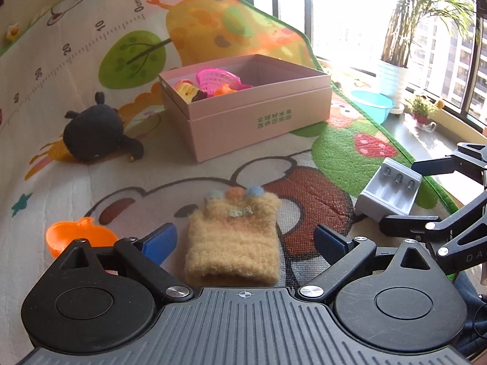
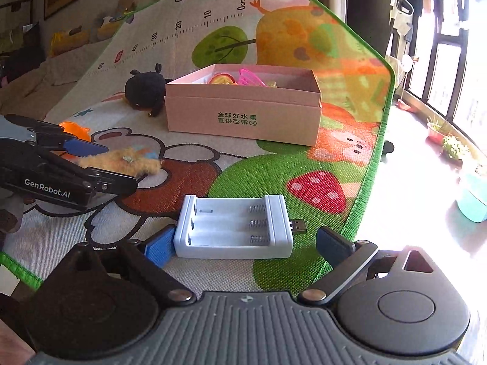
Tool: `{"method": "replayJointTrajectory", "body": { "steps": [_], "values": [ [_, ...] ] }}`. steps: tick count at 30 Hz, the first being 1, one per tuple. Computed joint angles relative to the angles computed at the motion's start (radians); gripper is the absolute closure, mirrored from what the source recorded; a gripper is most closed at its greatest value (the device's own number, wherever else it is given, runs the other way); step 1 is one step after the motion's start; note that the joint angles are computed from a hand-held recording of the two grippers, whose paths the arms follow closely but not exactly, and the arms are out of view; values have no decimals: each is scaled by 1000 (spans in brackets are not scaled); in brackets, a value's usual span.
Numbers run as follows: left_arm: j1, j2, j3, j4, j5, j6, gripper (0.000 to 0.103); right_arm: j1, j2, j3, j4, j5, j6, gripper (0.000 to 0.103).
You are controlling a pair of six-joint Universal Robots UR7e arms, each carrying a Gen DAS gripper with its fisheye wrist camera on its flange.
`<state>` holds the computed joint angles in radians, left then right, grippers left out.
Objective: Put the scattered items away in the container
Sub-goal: 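Grasp the tan mitten with the left tool while right tool grasps the white battery charger, then carry the mitten with the left tool while right tool carries the charger toward the pink box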
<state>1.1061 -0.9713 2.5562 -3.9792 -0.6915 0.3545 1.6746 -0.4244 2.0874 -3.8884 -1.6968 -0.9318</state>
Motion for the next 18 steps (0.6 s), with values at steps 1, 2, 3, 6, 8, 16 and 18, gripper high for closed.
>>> {"method": "replayJointTrajectory", "body": {
  "steps": [1,2,3,6,8,16,18],
  "values": [
    [6,-8,-6,21,-1,-16,33,0,0,-1,0,0,0,6],
    [13,-13,-11,34,-4,-28,35,0,1,-2,-1,-1,-1,5],
    [19,-20,-12,42,-12,-39,34,0,2,-2,-2,-1,-1,5],
    [19,-25,-4,40,-14,-44,38,0,2,-2,-3,-1,0,4],
    [4,-26,12,40,-7,-41,39,0,3,-3,-3,-2,0,4],
    [-51,-55,102,83,-47,-89,37,0,1,-18,21,2,0,0],
    [-52,-53,106,77,-50,-97,35,3,0,-29,42,-2,5,0]
  ]
}}
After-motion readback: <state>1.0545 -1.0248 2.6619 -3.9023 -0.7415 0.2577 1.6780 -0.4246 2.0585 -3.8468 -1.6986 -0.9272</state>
